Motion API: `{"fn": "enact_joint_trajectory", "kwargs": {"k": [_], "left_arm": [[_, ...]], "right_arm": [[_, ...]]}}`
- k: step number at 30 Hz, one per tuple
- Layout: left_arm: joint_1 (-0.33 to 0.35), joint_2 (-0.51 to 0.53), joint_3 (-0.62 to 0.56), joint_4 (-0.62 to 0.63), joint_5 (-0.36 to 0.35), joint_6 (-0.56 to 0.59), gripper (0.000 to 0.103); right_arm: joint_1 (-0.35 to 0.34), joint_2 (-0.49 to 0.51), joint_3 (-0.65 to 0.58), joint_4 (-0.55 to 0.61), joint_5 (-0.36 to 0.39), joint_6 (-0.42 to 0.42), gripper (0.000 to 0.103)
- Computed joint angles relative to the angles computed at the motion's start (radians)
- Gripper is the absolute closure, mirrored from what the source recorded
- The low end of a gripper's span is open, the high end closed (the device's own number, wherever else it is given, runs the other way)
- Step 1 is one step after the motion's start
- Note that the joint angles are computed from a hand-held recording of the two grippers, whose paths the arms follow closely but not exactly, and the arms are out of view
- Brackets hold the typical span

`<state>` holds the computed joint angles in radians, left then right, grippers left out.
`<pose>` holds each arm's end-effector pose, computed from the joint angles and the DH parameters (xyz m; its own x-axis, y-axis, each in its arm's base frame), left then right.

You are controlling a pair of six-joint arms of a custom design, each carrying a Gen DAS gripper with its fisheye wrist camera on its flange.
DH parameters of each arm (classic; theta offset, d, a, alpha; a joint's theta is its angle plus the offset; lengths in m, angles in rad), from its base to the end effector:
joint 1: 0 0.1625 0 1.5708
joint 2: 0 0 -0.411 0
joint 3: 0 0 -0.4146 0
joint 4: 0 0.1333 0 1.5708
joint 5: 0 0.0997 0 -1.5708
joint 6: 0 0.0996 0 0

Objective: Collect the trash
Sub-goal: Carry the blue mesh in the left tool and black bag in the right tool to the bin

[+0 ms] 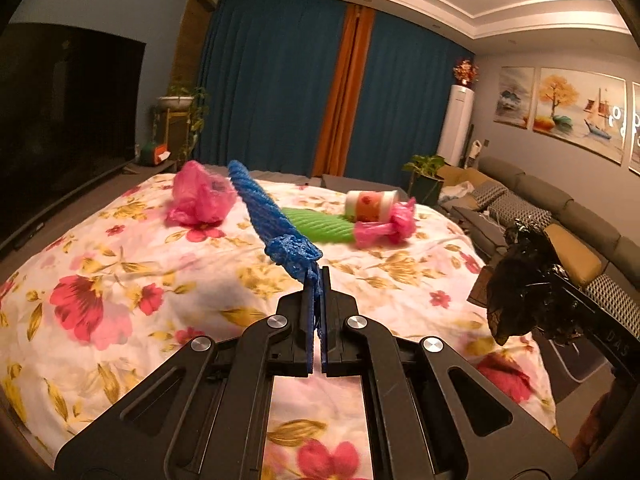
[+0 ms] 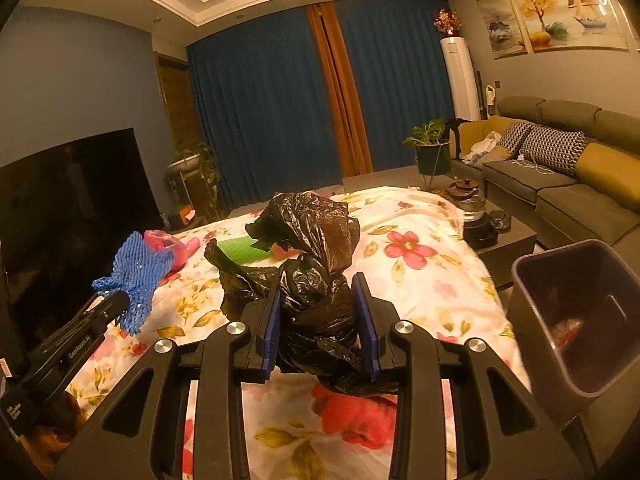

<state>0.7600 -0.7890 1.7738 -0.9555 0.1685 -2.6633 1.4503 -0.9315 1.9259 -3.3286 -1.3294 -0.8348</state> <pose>-0.2266 -0.5347 0.0086 -0.7269 -0.4855 -0.4857 0.4008 0.2744 -0.8741 0.0826 -0.6245 0.1438 -0.7248 -0.5634 0.3965 -0.6709 0.4464 -0.5922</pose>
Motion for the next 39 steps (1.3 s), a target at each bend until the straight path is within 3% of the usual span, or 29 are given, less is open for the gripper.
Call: {"fn": "enact_joint_trajectory", "kwargs": {"k": [7, 27, 39], "left_arm": [[-0.001, 0.082, -0.135, 0.250, 0.060, -0.147, 0.102], [0.005, 0.376, -0.593, 0.658, 0.304, -0.180, 0.102], [0.017, 0.635, -1.022, 0.933, 0.505, -0.149, 0.102]], "right_arm": [[-0.020, -0.027, -0.008, 0.001, 0.006, 0.015, 0.069], [-0.106, -0.058, -0.101, -0.101, -0.005, 0.061, 0.069], [-0.175, -0.068, -0.169, -0.165, -0.030, 0.109, 0.069]]}}
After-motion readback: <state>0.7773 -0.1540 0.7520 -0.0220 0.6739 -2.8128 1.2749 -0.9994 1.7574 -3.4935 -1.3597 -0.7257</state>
